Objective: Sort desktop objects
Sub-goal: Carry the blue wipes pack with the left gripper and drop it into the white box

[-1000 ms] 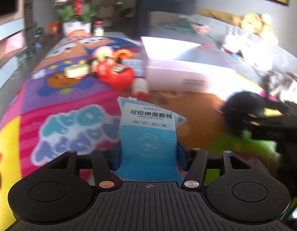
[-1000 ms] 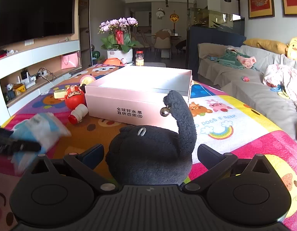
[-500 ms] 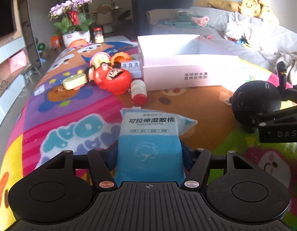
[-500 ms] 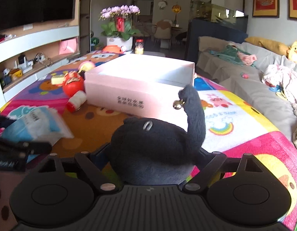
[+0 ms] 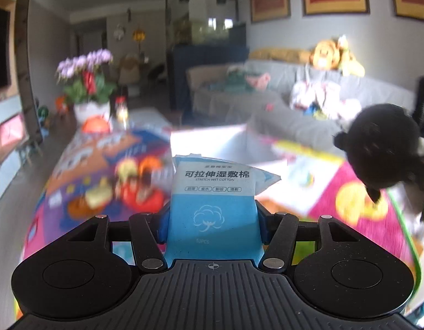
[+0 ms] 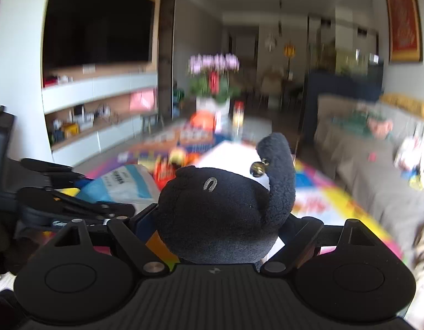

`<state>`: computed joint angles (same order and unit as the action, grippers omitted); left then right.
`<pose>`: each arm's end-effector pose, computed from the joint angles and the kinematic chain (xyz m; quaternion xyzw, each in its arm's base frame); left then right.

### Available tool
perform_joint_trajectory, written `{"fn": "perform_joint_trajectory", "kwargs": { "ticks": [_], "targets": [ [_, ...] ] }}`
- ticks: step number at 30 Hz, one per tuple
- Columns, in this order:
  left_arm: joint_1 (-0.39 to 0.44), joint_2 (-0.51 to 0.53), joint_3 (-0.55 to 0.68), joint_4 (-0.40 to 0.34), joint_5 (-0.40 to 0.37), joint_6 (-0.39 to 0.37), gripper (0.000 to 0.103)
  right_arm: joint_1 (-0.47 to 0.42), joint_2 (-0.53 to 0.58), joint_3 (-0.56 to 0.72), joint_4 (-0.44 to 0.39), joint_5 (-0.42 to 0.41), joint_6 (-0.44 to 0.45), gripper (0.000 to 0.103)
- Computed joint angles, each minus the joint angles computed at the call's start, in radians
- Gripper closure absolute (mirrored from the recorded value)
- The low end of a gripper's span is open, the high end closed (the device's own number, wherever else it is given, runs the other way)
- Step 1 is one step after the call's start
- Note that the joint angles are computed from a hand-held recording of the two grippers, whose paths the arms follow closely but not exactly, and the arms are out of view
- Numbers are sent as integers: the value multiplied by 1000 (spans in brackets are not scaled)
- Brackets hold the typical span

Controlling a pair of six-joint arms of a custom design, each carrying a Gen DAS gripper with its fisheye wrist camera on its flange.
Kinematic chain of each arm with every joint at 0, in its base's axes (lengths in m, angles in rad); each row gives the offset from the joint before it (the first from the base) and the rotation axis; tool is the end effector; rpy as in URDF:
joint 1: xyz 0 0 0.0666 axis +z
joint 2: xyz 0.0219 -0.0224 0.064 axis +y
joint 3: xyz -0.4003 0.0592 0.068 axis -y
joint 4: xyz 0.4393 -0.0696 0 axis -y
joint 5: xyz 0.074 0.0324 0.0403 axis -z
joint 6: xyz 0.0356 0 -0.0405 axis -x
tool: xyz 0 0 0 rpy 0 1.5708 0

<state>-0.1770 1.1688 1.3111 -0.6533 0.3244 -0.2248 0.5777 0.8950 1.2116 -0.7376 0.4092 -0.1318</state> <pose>0.4474 -0.0920 0.5350 0.2499 0.8181 -0.1274 0.5020 0.2922 0.1731 0.5785 -0.0740 0.8258 0.0250 0.5585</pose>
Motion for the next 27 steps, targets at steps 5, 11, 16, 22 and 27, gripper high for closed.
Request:
{"fn": "perform_joint_trajectory", "kwargs": {
  "ticks": [5,11,16,22,27],
  "targets": [
    [-64,162,163,55,3,75,41,-34,0,12,31,24,56,17],
    [-133,389,385,38,-57,169,22,-126,63,55,-3,-19,25,17],
    [-94,343,257,65,-60,169,9,-166,104,69,-30,-33,41,17],
    [-6,261,92,56,-105,134,7,-207,215,126,-15,-91,53,17],
    [32,262,80,-13,-92,134,5,-234,405,250,85,-86,91,17]
  ]
}}
